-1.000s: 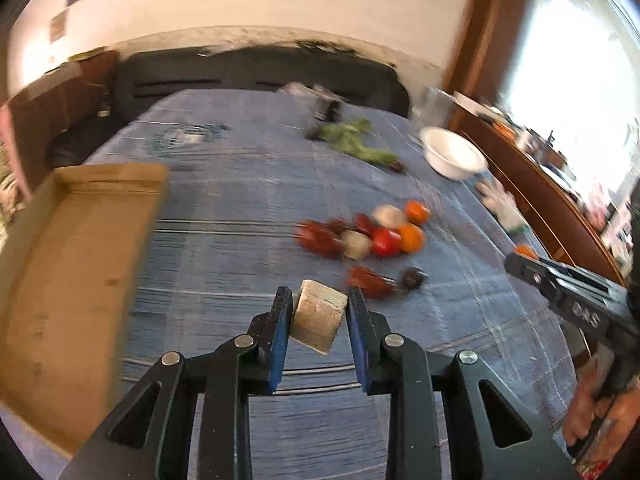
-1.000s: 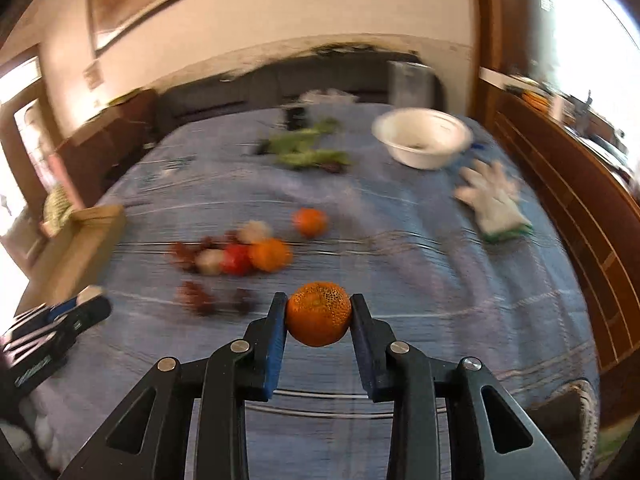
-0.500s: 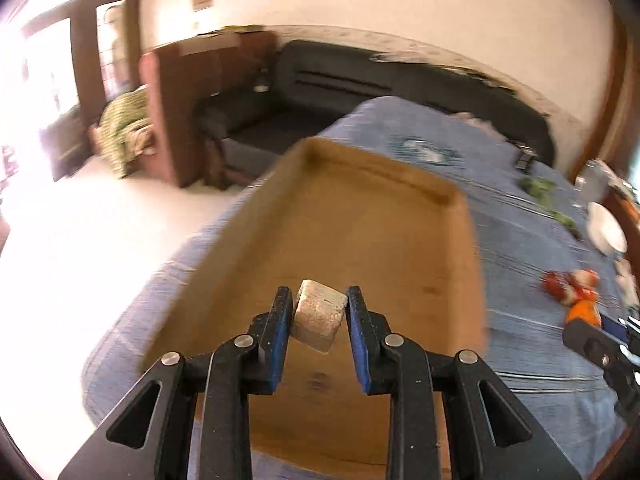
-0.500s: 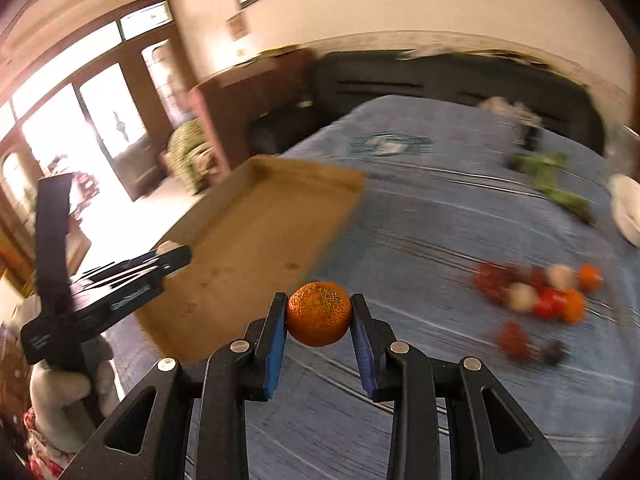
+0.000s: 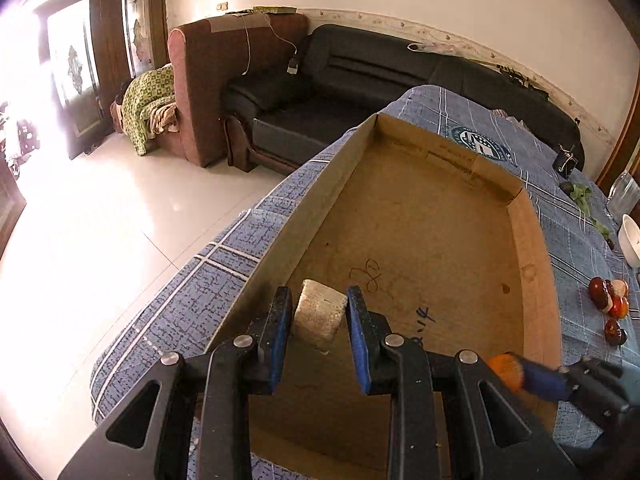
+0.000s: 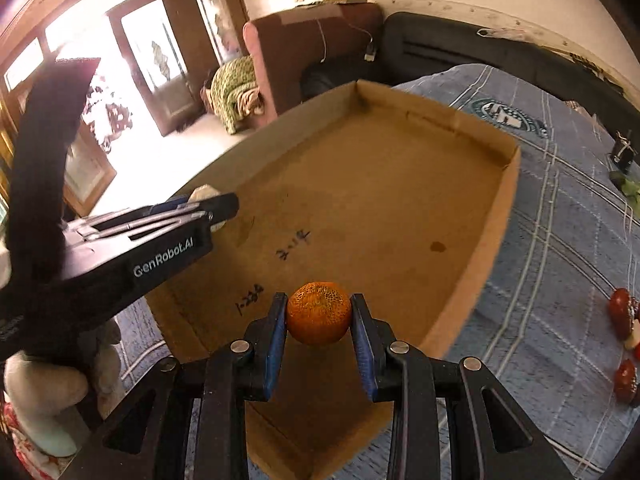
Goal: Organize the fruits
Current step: 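Carry the cube and mandarin to the cardboard tray and open both tools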
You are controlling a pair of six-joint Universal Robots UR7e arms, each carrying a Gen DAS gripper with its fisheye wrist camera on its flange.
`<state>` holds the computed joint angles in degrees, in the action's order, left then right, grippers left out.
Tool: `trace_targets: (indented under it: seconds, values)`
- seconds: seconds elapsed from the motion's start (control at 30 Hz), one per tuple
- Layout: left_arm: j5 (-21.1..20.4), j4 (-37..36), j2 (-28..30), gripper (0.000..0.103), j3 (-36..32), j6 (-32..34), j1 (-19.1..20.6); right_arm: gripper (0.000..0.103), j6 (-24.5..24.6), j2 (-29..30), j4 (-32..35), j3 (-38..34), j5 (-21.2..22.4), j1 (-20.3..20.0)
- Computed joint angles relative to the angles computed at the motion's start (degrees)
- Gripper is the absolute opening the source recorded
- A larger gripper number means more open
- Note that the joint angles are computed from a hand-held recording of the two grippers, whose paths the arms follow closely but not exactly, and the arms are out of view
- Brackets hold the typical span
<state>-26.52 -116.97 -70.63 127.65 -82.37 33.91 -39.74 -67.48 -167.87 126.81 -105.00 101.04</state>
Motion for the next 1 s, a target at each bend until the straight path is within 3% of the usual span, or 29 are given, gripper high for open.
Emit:
trace_targets:
  seconds: [0.17,0.3,0.47,0.7,0.83,1.0]
  values:
    - [0.92,1.99,-0.79,0.027,0.31,-1.82,-0.75,0.035,-1.94,2.02,-4.3,1.02,-1.59,0.59]
    - [2.12,7.59,-1.51,0.039,-0.46,-5.92,-2.26,0.035,-2.13,1.85,-4.41,1.25,-1.66,1.26]
    - [3.37,18.37,-1.68,0.046,-2.75,-13.55,-4.37,0.038,-2.94,-1.32,-5.95,3.68,-0.06,1.82]
    - [4.2,27.7,-0.35,0.056,-6.01,-19.59,-7.35,0.052,-5.0,-8.09,-7.84,7.0,2.8,1.07]
    - [5.0,30.09,1.67,0.06,-8.06,-20.53,-8.87,0.055,-4.53,-12.56,-6.77,8.23,3.84,-0.45]
    - [5.59,26.42,4.84,0.062,-9.67,-15.49,-10.07,0.058,-4.77,-17.54,-5.76,9.0,5.05,-4.15]
